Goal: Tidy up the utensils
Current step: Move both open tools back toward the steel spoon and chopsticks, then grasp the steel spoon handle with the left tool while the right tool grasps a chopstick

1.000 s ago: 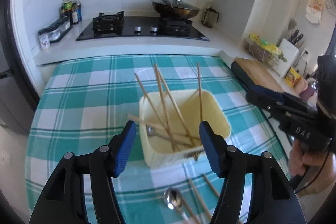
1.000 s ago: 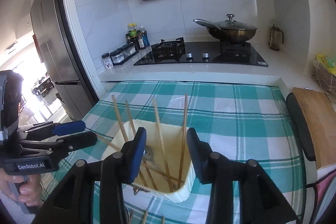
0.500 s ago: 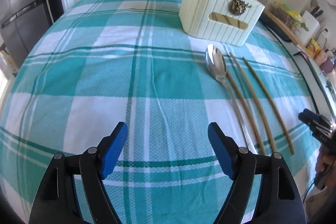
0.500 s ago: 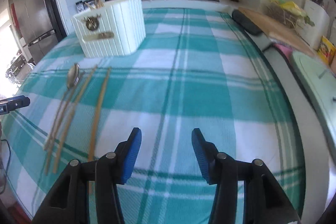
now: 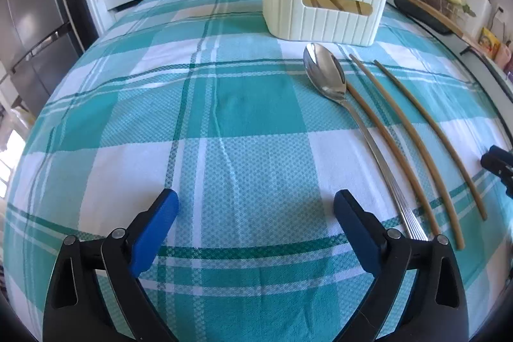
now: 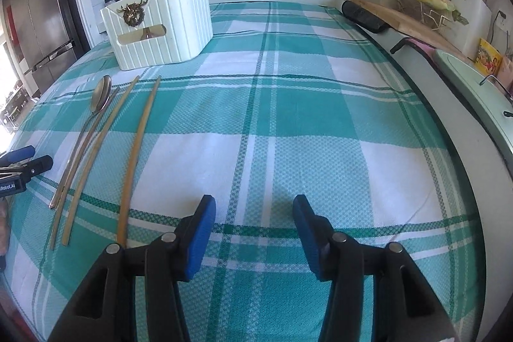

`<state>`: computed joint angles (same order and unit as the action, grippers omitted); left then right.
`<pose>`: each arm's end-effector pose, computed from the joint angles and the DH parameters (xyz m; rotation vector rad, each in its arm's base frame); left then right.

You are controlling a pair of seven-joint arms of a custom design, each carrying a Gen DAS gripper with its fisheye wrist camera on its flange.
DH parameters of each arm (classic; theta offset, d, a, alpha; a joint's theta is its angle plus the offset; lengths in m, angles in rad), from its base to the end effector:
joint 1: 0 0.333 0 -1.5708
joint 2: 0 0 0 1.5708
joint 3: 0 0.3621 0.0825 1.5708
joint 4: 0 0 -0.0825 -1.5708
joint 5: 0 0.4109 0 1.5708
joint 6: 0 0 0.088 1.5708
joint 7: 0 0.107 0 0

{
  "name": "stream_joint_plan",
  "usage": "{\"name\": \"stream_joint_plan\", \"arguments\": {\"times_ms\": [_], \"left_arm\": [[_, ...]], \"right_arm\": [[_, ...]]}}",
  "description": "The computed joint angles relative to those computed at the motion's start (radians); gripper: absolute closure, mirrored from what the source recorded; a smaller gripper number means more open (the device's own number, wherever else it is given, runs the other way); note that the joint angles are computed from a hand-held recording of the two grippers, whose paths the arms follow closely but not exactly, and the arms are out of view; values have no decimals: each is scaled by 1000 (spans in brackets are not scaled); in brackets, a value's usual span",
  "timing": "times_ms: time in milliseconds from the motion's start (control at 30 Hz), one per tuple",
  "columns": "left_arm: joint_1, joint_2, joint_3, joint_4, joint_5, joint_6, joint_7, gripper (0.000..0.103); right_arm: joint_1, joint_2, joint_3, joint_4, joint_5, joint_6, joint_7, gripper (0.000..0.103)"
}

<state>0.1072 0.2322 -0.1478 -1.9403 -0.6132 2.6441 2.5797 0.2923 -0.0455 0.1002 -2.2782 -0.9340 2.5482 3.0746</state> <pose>0.6733 -0.0058 0.4436 -1.3234 2.3968 -0.7865 0.5080 0.2222 0.4322 -1.4672 2.2034 -0.7951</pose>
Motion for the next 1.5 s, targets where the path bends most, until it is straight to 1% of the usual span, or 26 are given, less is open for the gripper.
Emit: {"name": "stream_joint_plan", "arguments": {"times_ms": [133, 467, 533, 600, 667, 700, 800, 867, 967, 1067, 1133, 1167, 1200, 1233, 1300, 1333, 1367, 1400, 1433, 1467, 1500], "left_arm": [[-3, 4, 2, 5, 12, -3, -14, 1], [0, 2, -1, 3, 2, 1, -15, 1], [12, 0, -12, 14, -48, -30, -11, 1], [27, -6, -24, 33, -122, -99, -4, 1], [14, -14, -25, 39, -141, -120, -5, 1], [1, -16, -24, 38, -134, -110, -8, 1], [-43, -12, -23, 31, -94, -41, -39, 1], [-57, -5, -22, 30, -71, -20, -61, 1], [-80, 7, -13, 23, -5, 28, -114, 2], [-88, 18, -7, 22, 50, 48, -169, 5], [-89, 27, -5, 26, 81, 54, -197, 9], [-84, 26, -14, 20, 76, 72, -186, 14], [-76, 25, -23, 19, 67, 73, -172, 19], [-70, 22, -31, 16, 57, 80, -155, 28], [-59, 17, -46, 12, 33, 78, -114, 54], [-53, 14, -51, 11, 19, 72, -92, 60], [-49, 12, -53, 11, 7, 67, -76, 72], [-48, 10, -54, 10, -2, 63, -65, 77], [-46, 9, -53, 10, -12, 60, -55, 86], [-48, 9, -50, 11, -15, 58, -54, 92], [-48, 9, -47, 12, -16, 57, -54, 95]], "right_arm": [[5, 7, 2, 10, 2, -20, -9, 51], [7, 8, 0, 12, 0, -20, -7, 51], [8, 8, -1, 12, 0, -21, -7, 51], [8, 8, -1, 12, 0, -20, -7, 51], [8, 8, -1, 12, 0, -21, -7, 51], [8, 8, -1, 12, 0, -21, -7, 51], [8, 8, -1, 12, -1, -20, -5, 51], [8, 9, -1, 12, -2, -20, -4, 51], [8, 9, -1, 12, -2, -20, -4, 51], [8, 9, -1, 12, -3, -18, -3, 51], [8, 9, -1, 12, -3, -19, -3, 51], [8, 9, -1, 13, -3, -19, -3, 51], [8, 9, -1, 12, -3, -19, -3, 51], [8, 9, -1, 12, -3, -19, -3, 51], [8, 9, -1, 12, -4, -19, -2, 51], [9, 10, 0, 14, -3, -23, -4, 51], [9, 10, 0, 15, -2, -28, -8, 51], [11, 12, 1, 21, 6, -35, -17, 51], [11, 13, -1, 24, 16, -23, -30, 51], [9, 15, -4, 27, 30, 10, -47, 51], [8, 18, -7, 33, 39, 44, -60, 51]]}}
